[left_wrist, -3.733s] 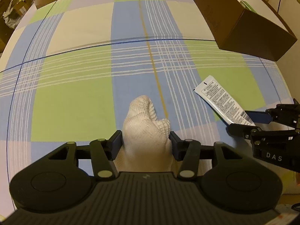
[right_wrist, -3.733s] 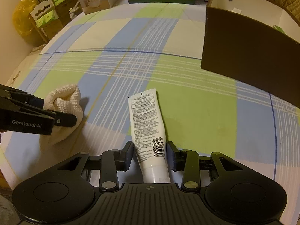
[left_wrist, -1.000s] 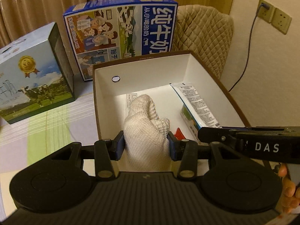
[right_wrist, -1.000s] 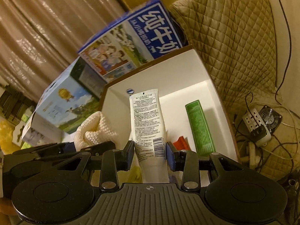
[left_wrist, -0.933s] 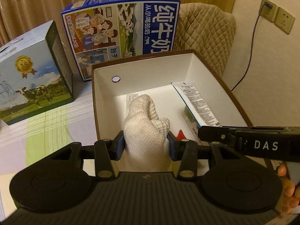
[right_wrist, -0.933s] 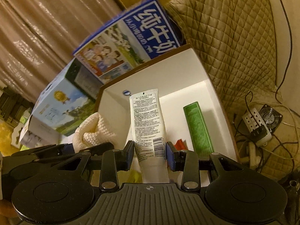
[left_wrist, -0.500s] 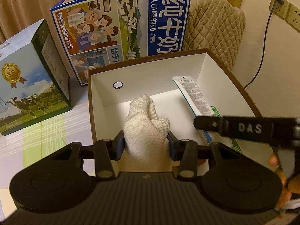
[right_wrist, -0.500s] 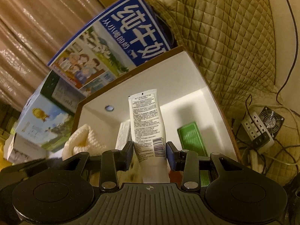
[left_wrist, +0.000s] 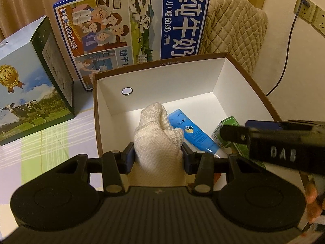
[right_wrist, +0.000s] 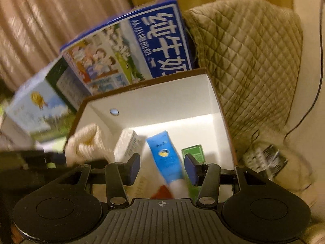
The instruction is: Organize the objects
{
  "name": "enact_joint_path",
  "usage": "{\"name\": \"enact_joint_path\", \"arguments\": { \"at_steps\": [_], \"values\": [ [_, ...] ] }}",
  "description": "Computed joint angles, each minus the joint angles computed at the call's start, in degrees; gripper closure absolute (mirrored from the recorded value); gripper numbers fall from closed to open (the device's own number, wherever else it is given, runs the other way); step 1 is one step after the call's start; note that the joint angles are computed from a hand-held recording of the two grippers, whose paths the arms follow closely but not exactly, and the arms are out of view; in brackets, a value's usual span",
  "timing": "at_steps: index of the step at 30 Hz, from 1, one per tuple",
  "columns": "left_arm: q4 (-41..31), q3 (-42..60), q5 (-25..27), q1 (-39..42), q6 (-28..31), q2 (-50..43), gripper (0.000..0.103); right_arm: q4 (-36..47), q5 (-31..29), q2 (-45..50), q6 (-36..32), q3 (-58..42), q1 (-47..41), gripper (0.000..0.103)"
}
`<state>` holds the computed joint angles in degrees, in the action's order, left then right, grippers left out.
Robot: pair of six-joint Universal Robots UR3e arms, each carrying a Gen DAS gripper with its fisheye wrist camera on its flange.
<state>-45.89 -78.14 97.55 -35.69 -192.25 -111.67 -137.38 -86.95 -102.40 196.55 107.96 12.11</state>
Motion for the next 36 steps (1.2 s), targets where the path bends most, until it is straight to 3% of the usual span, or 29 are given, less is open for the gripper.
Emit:
{"name": "enact_joint_path", "arguments": {
  "at_steps": [9,14,23,27,36],
  "values": [
    [0.9,3.9,-0.4,-0.4,-0.9,-2.3,0.058,-0.3,-2.4,-0.2,-1.6,0.1,0.3,0.057],
    [1.5,6.0,0.7,-0.1,-0.3,-2.5,0.024,1.6,-0.7,-2.9,-2.2,0.7,-0.7,0.056],
    [0.6,-1.9,0.4,0.2,-1.8,5.5,0.019,5.9,2.0,-8.9,-2.6,1.8,0.5,0.051],
    [0.0,-7.1,1.0,-0.2,-3.9,11.1,0.018,8.1,1.1,-12.1,-1.6,2.5,2.7,0.041],
    [-4.2,-15.9,6.2,-4.6,-11.3,23.6,0.009,14.5,-3.4,-18.6,4.7,2.8,9.6,0.037]
  ]
}}
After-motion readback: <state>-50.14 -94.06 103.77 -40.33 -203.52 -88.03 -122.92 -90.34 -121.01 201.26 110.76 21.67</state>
